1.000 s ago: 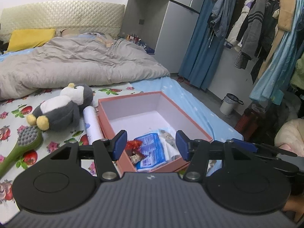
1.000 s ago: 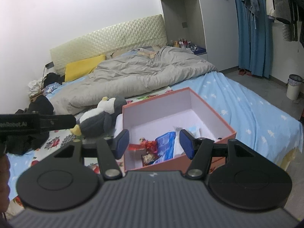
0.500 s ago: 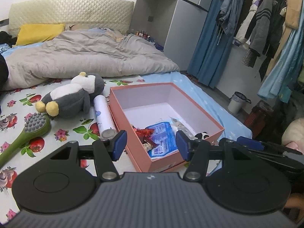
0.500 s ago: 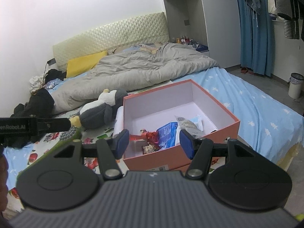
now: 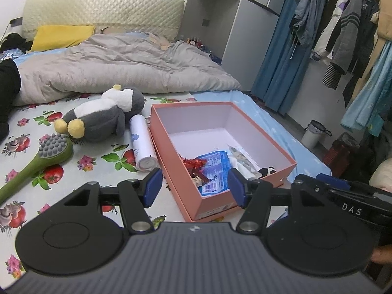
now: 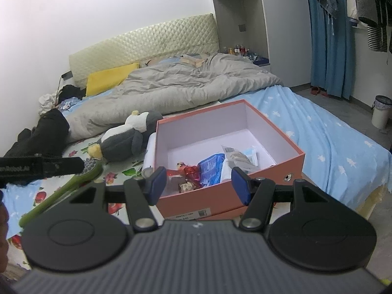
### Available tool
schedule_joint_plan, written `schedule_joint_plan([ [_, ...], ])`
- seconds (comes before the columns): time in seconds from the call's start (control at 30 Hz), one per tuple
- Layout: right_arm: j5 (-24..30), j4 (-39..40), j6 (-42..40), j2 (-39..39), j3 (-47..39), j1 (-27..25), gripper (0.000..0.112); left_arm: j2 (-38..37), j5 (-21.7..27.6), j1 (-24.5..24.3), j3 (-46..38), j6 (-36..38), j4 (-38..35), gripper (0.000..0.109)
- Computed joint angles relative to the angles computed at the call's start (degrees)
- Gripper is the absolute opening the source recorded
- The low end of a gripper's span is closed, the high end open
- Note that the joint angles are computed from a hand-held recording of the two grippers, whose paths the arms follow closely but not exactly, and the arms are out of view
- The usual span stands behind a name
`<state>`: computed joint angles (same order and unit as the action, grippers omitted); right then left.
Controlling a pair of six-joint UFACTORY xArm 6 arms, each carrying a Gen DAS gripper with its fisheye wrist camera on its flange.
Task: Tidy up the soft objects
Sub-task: 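Withdraw both open tools from the box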
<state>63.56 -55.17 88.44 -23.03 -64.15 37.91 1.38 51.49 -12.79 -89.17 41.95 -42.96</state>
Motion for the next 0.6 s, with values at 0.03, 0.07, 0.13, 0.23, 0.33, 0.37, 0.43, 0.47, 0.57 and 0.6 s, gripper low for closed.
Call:
schedule_joint_plan([
  [0.03,-0.10,0.13,-0.19,0.02,0.00,-0.06,0.061,0.01,-0.19,-0.05,-0.01,0.07,-0.07,0.069],
  [0.07,0.14,0.02,-0.34,0.12,-0.13,0.04,0.061,-0.03,-0.37,-0.01,0.14,0.57,-0.47,0.070],
  [0.13,0.62,-0.13,-0.25,0.11,-0.01,0.02,0.061,0.28,-0.42,0.06,-0.33,0.65,-0.58,0.071],
  [0.23,1.70,-0.79,0.10,0.20,-0.03,0.31,0.061,0.50,-0.52,-0.03,-0.52,0.95,-0.57,0.072],
  [0.33,2.70,-1.42,-0.20,0.52,-0.26,0.75,0.082,0.57,-1.11,-0.15,-0.31,0.94,-0.33,0.078],
  [0.37,2.24,-1.35,-0.24,0.27,0.01,0.48,0.093,0.61,-1.33,-0.21,-0.29,0.70,-0.03,0.081],
  [0.43,2.09,-1.22,-0.87,0.19,0.03,0.27,0.096,0.73,-1.70,-0.29,-0.40,-0.20,0.64,0.093],
  [0.47,2.30,-0.92,-1.21,0.27,-0.12,0.12,0.096,0.86,-1.88,-0.29,-0.44,-0.73,0.77,0.095],
  [0.57,3.12,-0.33,-1.13,0.44,-0.42,-0.13,0.096,1.24,-2.34,-0.21,-0.65,-1.50,0.55,0.101],
  [0.6,3.12,-0.18,-0.93,0.43,-0.41,-0.24,0.096,1.35,-2.31,-0.19,-0.83,-1.63,0.66,0.101],
])
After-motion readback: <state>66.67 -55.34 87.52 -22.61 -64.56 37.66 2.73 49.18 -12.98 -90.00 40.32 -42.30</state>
